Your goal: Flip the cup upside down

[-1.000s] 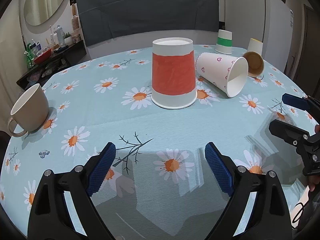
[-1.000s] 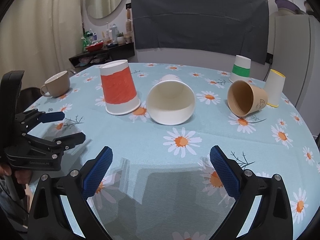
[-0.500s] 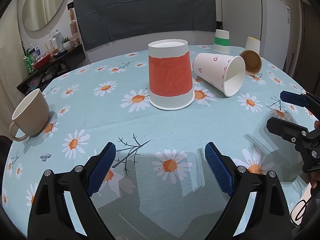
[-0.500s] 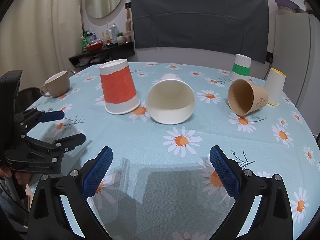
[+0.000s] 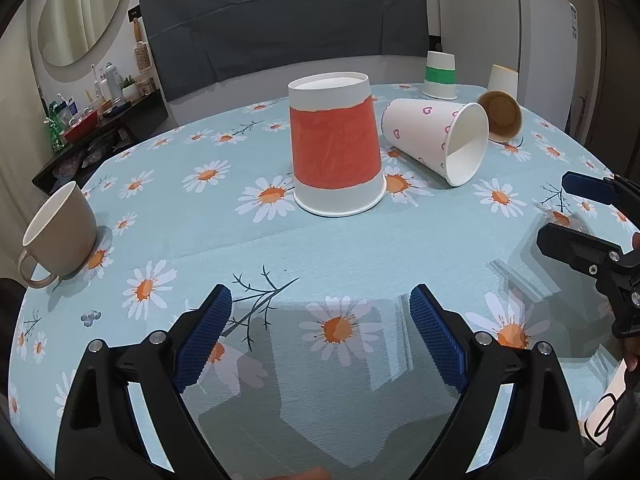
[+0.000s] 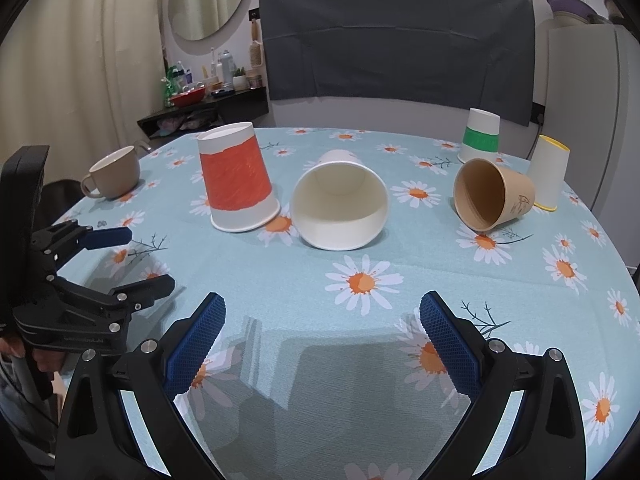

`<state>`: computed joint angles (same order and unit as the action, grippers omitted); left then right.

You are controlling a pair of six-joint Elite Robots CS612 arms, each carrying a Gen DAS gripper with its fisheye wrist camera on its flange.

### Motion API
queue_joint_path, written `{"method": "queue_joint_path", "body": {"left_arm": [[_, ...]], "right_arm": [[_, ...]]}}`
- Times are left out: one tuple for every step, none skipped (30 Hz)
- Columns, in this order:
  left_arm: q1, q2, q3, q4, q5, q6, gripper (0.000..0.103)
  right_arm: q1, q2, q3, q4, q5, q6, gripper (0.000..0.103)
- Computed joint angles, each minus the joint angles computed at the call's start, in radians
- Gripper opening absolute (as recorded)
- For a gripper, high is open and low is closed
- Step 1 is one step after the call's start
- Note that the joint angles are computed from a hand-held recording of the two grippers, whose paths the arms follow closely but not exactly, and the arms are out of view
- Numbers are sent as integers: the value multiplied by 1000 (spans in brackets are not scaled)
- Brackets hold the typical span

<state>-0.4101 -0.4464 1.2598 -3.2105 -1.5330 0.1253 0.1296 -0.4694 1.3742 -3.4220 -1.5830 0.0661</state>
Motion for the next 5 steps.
{"method": "queue_joint_path", "body": {"left_arm": [[0, 0, 1, -5, 0, 3, 89], [-1, 0, 2, -7, 3, 4, 89], [-1, 0, 2, -7, 7, 4, 89], [-2, 0, 2, -8, 7, 4, 89], [-1, 0, 2, -8, 6, 3, 89]], "right_arm": [[0, 0, 0, 1, 0, 0, 94], [-1, -1, 1, 2, 2, 0, 94], [-1, -1, 1, 3, 3, 0, 94], [-1, -2, 1, 4, 3, 1, 94], [-2, -2, 1, 4, 4, 2, 94]]}}
